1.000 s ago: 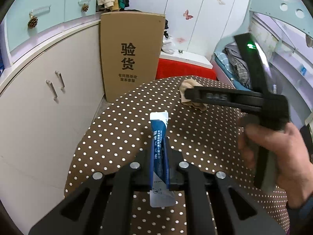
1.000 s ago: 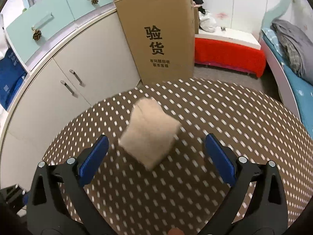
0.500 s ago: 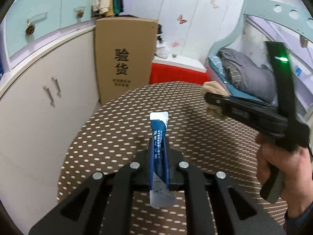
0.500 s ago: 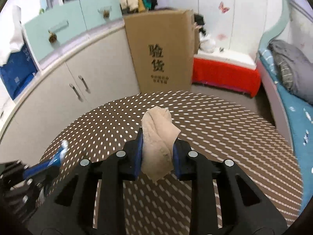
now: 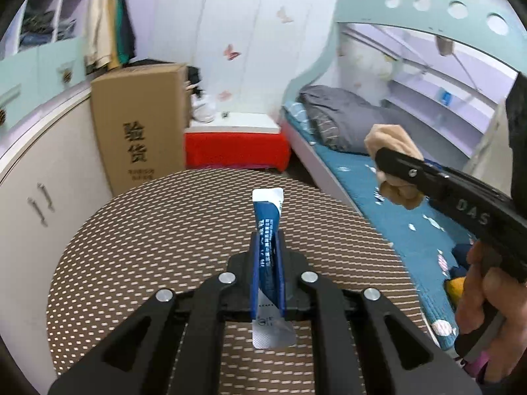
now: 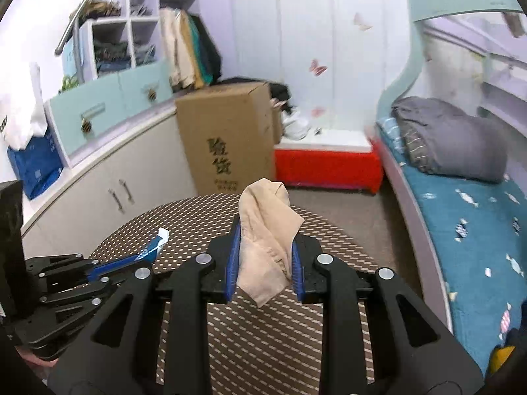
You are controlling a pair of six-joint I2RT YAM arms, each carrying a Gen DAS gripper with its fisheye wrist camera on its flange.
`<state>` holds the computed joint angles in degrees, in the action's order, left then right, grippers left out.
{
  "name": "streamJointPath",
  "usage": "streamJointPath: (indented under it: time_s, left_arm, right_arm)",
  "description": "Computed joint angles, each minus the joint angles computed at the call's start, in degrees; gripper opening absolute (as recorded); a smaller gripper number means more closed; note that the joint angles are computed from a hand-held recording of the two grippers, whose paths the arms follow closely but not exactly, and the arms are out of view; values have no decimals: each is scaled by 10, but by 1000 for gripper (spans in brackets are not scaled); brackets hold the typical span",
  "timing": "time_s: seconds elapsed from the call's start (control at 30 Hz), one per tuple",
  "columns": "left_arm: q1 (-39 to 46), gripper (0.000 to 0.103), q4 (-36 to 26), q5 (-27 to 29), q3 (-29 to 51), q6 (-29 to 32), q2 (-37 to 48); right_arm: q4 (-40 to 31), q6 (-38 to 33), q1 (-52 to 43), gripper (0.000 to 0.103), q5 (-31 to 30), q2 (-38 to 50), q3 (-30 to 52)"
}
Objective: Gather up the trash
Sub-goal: 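Carry the beige cloth and toothpaste tube to the wastebasket, then open both tools over the wastebasket to drop cloth and tube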
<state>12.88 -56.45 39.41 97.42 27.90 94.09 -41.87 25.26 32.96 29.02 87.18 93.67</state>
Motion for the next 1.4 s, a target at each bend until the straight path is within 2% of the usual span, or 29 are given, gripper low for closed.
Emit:
streamJointPath:
  time_s: [0.27, 0.47, 0.6, 0.7, 0.8, 0.93, 1.07, 1.2, 1.4]
  left_arm:
    - [-101, 9, 15, -18, -55, -46, -84]
    - [-219, 9, 44, -62, -82, -104, -120]
    - [-310, 9, 68, -101, -90, -146, -124]
    - [-373, 9, 82, -129, -96, -171, -120]
    - [-436, 9, 97, -162, -98, -195, -101]
    - [-510, 9, 111, -210, -94, -224, -46]
    - [-562, 9, 129, -265, -96, -238, 14]
    - [-595, 9, 132, -300, -80, -242, 80]
    - [-616, 9, 97, -319, -1, -230, 179]
  right_arm:
    - [-29, 20, -23, 26, 44, -159, -104]
    - [-65, 34, -82, 26, 34, -268, -172]
    - [-86, 25, -178, 26, -22, -346, -219]
    - [-95, 4, -283, 26, -93, -393, -255]
    - [-92, -38, -449, 26, -219, -432, -303]
    - [-80, -103, -655, 26, -386, -432, -368]
    - [-44, -137, -750, 26, -468, -384, -440]
    - [9, -138, -764, 26, -488, -321, -494]
    - [82, -130, -770, 27, -507, -225, -525]
